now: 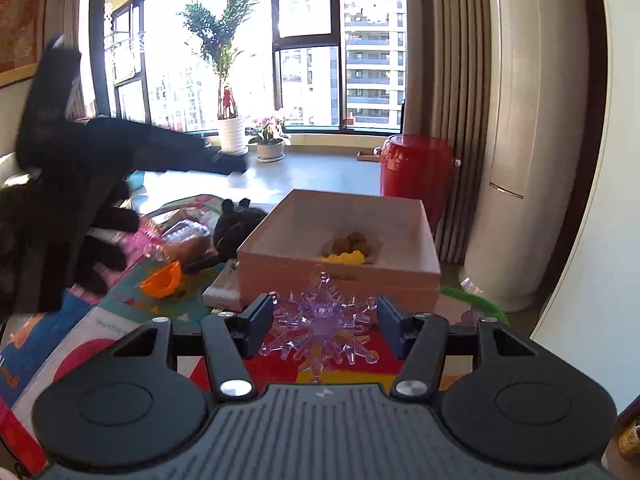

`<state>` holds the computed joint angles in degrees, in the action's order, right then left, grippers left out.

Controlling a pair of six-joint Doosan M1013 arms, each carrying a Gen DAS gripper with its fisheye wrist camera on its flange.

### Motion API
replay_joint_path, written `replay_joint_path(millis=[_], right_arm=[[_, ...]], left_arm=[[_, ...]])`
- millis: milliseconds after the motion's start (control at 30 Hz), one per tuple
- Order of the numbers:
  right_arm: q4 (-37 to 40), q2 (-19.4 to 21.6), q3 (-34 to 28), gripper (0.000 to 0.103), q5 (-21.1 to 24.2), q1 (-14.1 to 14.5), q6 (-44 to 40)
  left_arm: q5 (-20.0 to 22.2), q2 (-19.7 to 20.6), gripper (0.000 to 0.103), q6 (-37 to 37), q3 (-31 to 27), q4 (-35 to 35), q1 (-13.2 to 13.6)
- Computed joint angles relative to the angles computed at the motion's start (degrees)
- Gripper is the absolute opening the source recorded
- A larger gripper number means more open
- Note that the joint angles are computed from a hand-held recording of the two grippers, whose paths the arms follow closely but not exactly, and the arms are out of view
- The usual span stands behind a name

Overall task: Organize objects
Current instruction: 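Drop the yellow brick into the box with left gripper while right gripper carries the purple snowflake there, then grasp the orange pumpkin cup with the left gripper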

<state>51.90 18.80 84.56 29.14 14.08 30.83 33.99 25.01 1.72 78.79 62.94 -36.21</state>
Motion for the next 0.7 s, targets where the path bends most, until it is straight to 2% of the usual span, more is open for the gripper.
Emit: replay_joint_path(millis=[133, 233, 267, 333, 367, 500, 600, 633, 700], right_arm=[[0.1, 3.0, -6.0, 0.057, -1.5, 0.7, 2.9], [-4.8, 7.1, -13.7, 0.060, -1.3, 2.0, 11.0], [-7.8, 8.5, -16.2, 0.074, -1.0, 2.5, 14.5], [-13.3, 10.3, -19.0, 0.093, -2.6, 3.6, 20.9], [-15.2, 10.8, -19.5, 0.095, -3.1, 4.0, 22.9], [-15.0, 10.7, -17.5, 0.098, -1.5, 4.4, 23.1], [-15.8, 8.8, -12.1, 0.100, -4.8, 5.1, 20.0], [-15.8, 8.2, -10.2, 0.103, -5.7, 5.2, 19.1], [-14.5, 7.0, -6.9, 0.103, -6.3, 5.3, 16.3]], left_arm=[[1.8, -2.2, 0.022, 5.8, 5.1, -7.4, -0.5], [3.7, -2.8, 0.022, 9.3, 7.4, -12.7, -0.7], [4.2, -2.8, 0.022, 9.6, 7.8, -13.8, -0.7], [4.0, -3.2, 0.022, 8.9, 9.0, -15.2, -0.4], [4.0, -3.3, 0.022, 8.3, 9.3, -15.2, -0.3], [6.3, -3.9, 0.022, 1.7, 10.6, -8.8, -1.0], [9.4, -4.0, 0.022, -4.3, 11.2, -1.0, -1.6], [10.2, -4.2, 0.022, -5.1, 11.3, 0.1, -1.7], [9.2, -4.7, 0.022, -6.6, 11.9, -0.1, -1.1]])
